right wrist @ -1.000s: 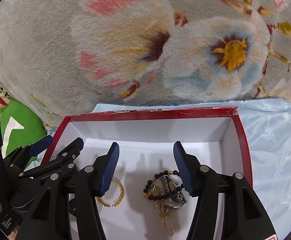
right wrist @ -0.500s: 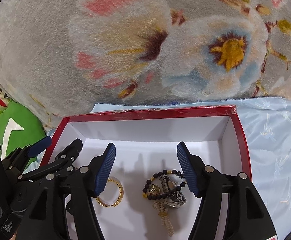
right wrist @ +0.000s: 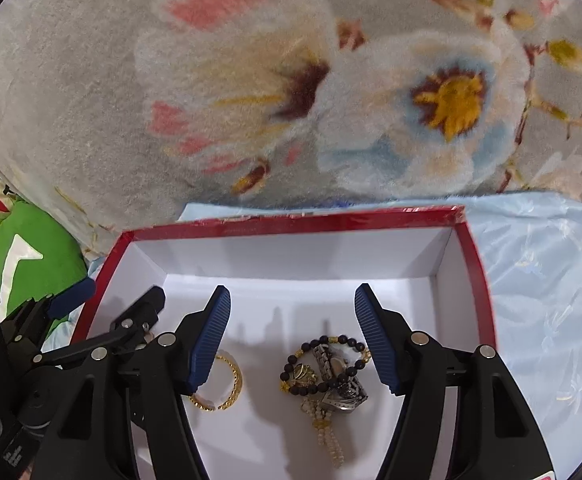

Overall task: Organize jewelry
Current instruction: 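Lift both open grippers up out of the red box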

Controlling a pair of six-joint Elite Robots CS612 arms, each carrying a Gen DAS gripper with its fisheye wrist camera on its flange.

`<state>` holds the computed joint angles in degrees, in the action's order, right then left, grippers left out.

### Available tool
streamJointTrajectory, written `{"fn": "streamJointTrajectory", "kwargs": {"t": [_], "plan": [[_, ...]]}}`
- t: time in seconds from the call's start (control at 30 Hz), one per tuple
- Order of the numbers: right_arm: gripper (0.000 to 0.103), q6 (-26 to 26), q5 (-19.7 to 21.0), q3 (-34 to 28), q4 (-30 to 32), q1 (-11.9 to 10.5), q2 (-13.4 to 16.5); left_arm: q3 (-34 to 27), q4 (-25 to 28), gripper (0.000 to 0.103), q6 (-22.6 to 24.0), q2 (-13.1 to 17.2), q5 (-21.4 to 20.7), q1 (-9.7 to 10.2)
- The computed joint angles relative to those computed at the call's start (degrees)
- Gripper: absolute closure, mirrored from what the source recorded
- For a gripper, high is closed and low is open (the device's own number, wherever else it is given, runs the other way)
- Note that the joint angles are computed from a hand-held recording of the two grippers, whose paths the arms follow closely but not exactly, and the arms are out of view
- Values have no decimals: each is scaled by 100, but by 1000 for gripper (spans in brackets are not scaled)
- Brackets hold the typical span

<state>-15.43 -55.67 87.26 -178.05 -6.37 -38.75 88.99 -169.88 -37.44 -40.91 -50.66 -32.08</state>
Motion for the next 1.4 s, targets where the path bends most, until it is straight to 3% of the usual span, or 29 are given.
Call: {"fn": "streamJointTrajectory", "kwargs": {"t": [0.13, 0.23, 0.37, 0.53, 0.7, 0.87, 1.07, 1.4], "plan": [[31, -36, -50, 245, -375, -62, -141, 257, -506, 14, -198, -109, -689, 86], [25, -76, -37, 526, -505, -160, -303, 493, -651, 14, -595, -192, -615, 17], [24, -218, -601, 886, -842, -176, -462, 744, -631, 14, -803, -348, -815, -58], [17, -230, -740, 1300, -1055, -243, -629, 1090, -350, 12, -1206, -564, -529, -299], [17, -388, -895, 1560, -1260, -263, -667, 1254, -212, 11, -1362, -584, -346, -439], [17, -318, -752, 1624, -1381, -302, -615, 1308, -263, 11, -1564, -575, -225, -458], [17, -419, -963, 1696, -1695, -243, -585, 1285, -275, 11, -1487, -543, -8, -538], [17, -426, -948, 1753, -1746, -257, -636, 1249, 227, 12, -1658, -610, 304, -629]]}}
